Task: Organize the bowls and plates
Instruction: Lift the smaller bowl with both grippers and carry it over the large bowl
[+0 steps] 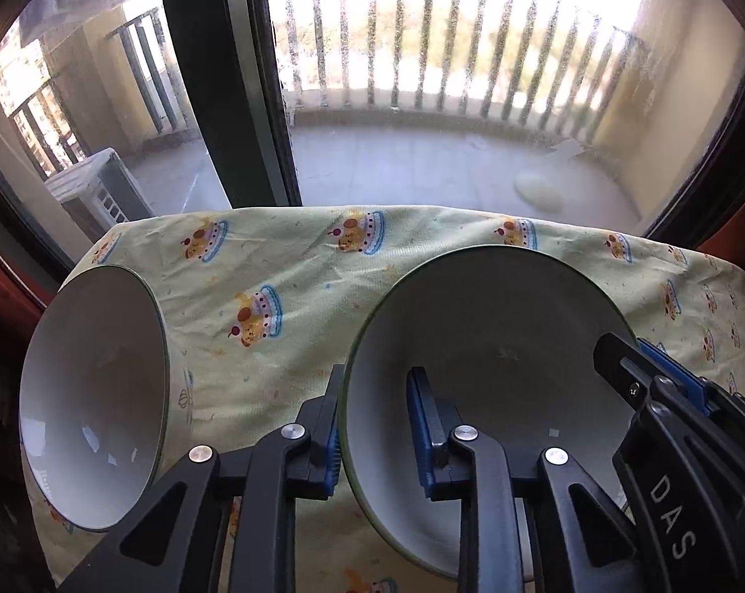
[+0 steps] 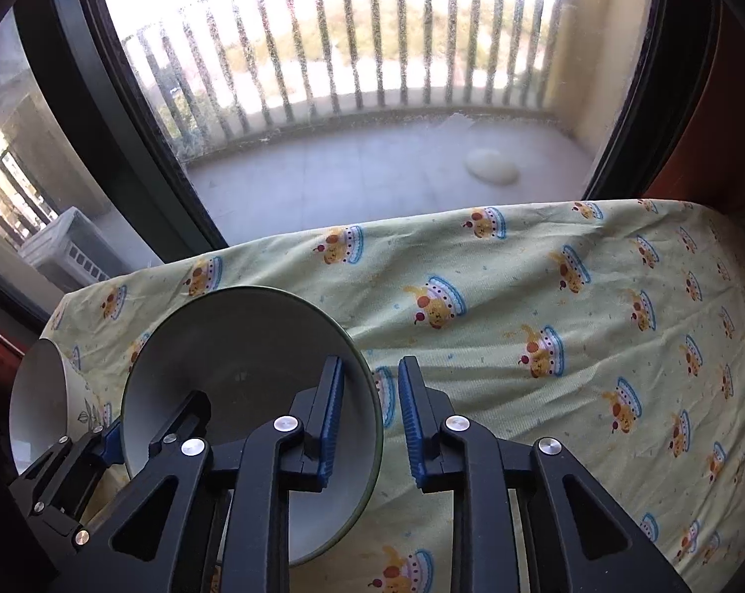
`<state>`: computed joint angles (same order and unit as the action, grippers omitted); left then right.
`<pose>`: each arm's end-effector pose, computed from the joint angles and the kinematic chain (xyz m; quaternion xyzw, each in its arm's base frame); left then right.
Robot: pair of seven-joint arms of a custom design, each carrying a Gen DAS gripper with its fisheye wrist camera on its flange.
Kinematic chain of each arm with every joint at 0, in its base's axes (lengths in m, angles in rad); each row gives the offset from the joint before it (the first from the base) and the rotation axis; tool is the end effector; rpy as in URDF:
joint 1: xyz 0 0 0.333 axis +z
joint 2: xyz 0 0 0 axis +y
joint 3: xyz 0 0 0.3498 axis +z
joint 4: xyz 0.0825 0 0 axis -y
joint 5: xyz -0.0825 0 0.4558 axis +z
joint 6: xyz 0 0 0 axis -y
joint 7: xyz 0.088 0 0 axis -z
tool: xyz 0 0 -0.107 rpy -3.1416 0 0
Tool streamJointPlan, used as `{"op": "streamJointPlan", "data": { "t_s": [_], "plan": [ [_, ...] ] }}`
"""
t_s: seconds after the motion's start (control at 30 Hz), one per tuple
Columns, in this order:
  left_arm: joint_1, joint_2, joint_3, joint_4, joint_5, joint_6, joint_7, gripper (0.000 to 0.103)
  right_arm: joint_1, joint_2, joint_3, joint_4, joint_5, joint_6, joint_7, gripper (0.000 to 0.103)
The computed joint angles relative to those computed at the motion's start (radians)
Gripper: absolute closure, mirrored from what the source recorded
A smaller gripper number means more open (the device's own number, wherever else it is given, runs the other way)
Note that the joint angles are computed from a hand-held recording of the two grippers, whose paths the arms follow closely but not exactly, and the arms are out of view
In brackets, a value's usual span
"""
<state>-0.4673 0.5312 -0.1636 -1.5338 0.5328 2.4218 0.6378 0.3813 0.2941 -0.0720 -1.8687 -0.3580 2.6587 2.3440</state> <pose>0.6671 -0.4570 0.3846 -0.6857 0.6851 -0.1781 0.1697 0.6930 0.2358 0.4046 -0.6167 0.7384 -0.1828 0.2025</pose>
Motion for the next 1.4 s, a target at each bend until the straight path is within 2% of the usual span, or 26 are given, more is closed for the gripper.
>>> {"op": "streamJointPlan", "data": {
  "t_s": [0.13, 0.6, 0.83, 1.4],
  "plan": [
    [0.001, 0.002, 0.001, 0.002, 0.003, 0.000, 0.005, 0.085, 0.011, 0.005, -0.009, 0.008, -0.040, -0.007, 0.009, 0.085],
    [0.006, -0.015, -0.014, -0.013, -0.042, -0.022, 0.009, 0.085, 0.003, -0.011, 0.003, 0.000, -0.040, -0.028, -0.009, 0.086],
    [-0.006, -0.049, -0.021, -0.036, -0.037, -0.033, -0.015, 0.085, -0.008, -0.068, 0.016, -0.048, -0.057, -0.040, -0.011, 0.086],
    [-0.059, -0.133, -0.041, -0.077, 0.042, -0.094, -0.155, 0.085, -0.094, -0.240, 0.081, -0.199, -0.025, -0.020, -0.081, 0.086]
  ]
}}
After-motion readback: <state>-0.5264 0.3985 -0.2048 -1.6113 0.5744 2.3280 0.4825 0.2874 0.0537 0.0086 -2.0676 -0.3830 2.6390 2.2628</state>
